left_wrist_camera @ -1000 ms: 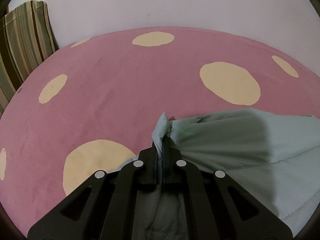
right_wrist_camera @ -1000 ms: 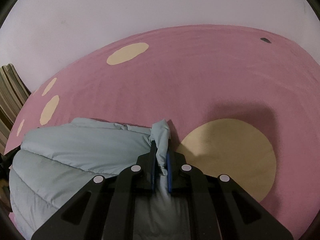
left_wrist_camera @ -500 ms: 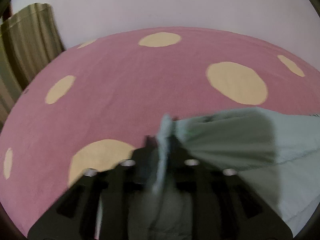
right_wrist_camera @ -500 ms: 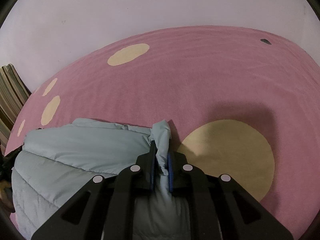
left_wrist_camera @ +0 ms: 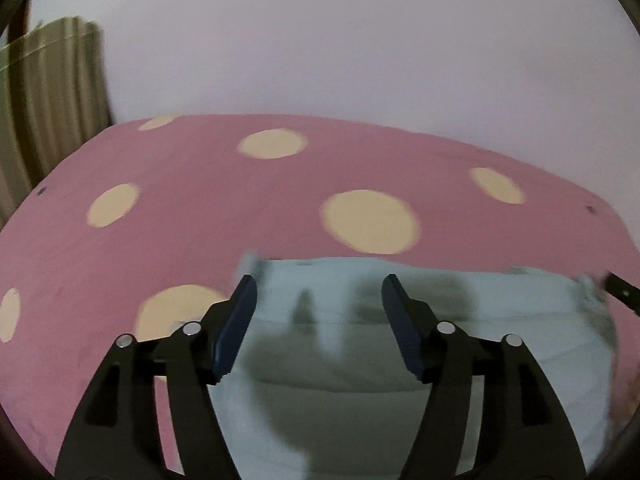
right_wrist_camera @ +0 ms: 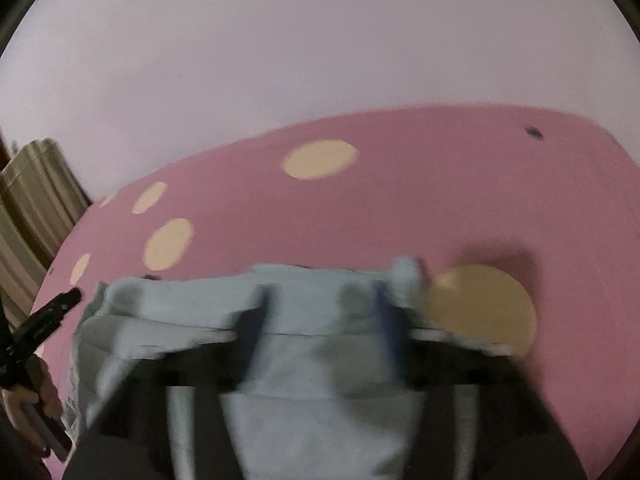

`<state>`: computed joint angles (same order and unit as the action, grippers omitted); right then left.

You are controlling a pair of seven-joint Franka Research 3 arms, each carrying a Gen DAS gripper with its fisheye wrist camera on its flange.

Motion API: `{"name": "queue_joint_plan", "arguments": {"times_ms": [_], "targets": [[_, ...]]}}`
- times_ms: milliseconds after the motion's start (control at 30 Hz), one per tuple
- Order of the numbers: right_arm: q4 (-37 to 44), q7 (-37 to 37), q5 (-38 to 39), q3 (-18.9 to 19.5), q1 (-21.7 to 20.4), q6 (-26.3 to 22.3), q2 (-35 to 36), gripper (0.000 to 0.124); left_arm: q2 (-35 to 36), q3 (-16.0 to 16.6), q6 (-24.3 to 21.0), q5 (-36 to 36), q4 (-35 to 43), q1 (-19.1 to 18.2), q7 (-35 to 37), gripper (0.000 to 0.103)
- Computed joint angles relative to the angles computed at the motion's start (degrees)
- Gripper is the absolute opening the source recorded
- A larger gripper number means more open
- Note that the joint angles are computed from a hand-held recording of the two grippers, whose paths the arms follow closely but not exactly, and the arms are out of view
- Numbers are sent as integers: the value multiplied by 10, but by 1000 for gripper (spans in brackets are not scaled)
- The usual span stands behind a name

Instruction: Fold large clothes

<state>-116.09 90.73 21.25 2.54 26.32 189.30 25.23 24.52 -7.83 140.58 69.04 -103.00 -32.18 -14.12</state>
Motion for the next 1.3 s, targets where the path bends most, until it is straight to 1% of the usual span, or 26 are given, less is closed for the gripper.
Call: {"name": "queue_joint_plan", "arguments": {"times_ms": [33, 67, 100, 133, 167, 233, 300, 333, 433, 500, 567, 667, 767, 833, 867, 900, 933, 967, 1000, 1033, 1067, 1100, 1133, 1200, 1233, 1300], "targets": [[2, -5, -5, 6, 5, 12, 2, 69, 13, -3, 6, 1, 16, -3, 8, 66], [8, -8, -5, -3, 19, 8, 5, 69, 23, -4, 10, 0, 27, -5, 16, 66], [19, -13, -10, 3, 21, -2, 11, 69, 42, -5, 9, -7, 47, -10, 32, 66], [32, -18, -17, 19, 13, -13, 21, 69, 58, -4, 4, -17, 63, -15, 45, 66], [43, -19, -20, 16, 21, -23, 29, 69, 73, -2, 3, -29, 77, -18, 56, 66], [70, -12, -28, -27, 71, -43, 52, 69, 100, 2, 0, -59, 102, -24, 77, 66], [93, 0, -38, -61, 107, -63, 74, 68, 116, 12, -4, -77, 115, -32, 86, 66], [108, 10, -44, -77, 122, -78, 89, 68, 123, 18, -2, -82, 118, -36, 87, 67], [127, 44, -60, -102, 142, -95, 119, 68, 138, 30, 6, -94, 128, -43, 89, 67], [130, 60, -68, -105, 143, -86, 131, 68, 144, 39, 10, -93, 131, -50, 88, 68], [130, 72, -74, -118, 155, -79, 138, 68, 153, 49, 18, -84, 133, -57, 75, 68], [135, 86, -82, -133, 167, -83, 142, 68, 161, 47, 13, -100, 142, -56, 92, 69], [105, 90, -84, -125, 160, -70, 111, 68, 138, 44, 21, -113, 123, -51, 103, 68], [60, 93, -78, -135, 167, -36, 78, 68, 101, 49, 42, -99, 79, -52, 70, 68], [32, 93, -71, -156, 185, -16, 60, 68, 78, 54, 51, -82, 50, -55, 39, 68], [15, 88, -60, -179, 205, -7, 50, 68, 57, 57, 57, -63, 23, -55, 10, 69], [-6, 84, -46, -221, 243, -3, 39, 68, 43, 55, 56, -49, 3, -52, -10, 69], [-18, 78, -36, -244, 263, -2, 34, 68, 27, 52, 49, -40, -19, -48, -27, 69], [-31, 72, -23, -274, 287, -7, 31, 68, 19, 47, 42, -37, -34, -42, -35, 69], [-34, 69, -12, -295, 303, -17, 34, 68, 16, 41, 38, -36, -41, -35, -38, 69], [-35, 68, -5, -304, 307, -28, 39, 68, 16, 34, 36, -38, -49, -25, -39, 69], [-32, 68, -2, -292, 290, -38, 42, 68, 17, 30, 37, -35, -53, -18, -45, 69], [-26, 68, -6, -261, 254, -49, 46, 68, 21, 26, 38, -29, -54, -14, -50, 69], [-14, 57, -13, -184, 176, -51, 53, 69, 35, 18, 23, -32, -40, -9, -31, 70], [-12, 59, -22, -167, 158, -40, 60, 69, 45, 16, 19, -34, -31, -8, -22, 70], [-8, 63, -22, -169, 163, -27, 72, 69, 54, 21, 26, -21, -28, -10, -39, 70]]}}
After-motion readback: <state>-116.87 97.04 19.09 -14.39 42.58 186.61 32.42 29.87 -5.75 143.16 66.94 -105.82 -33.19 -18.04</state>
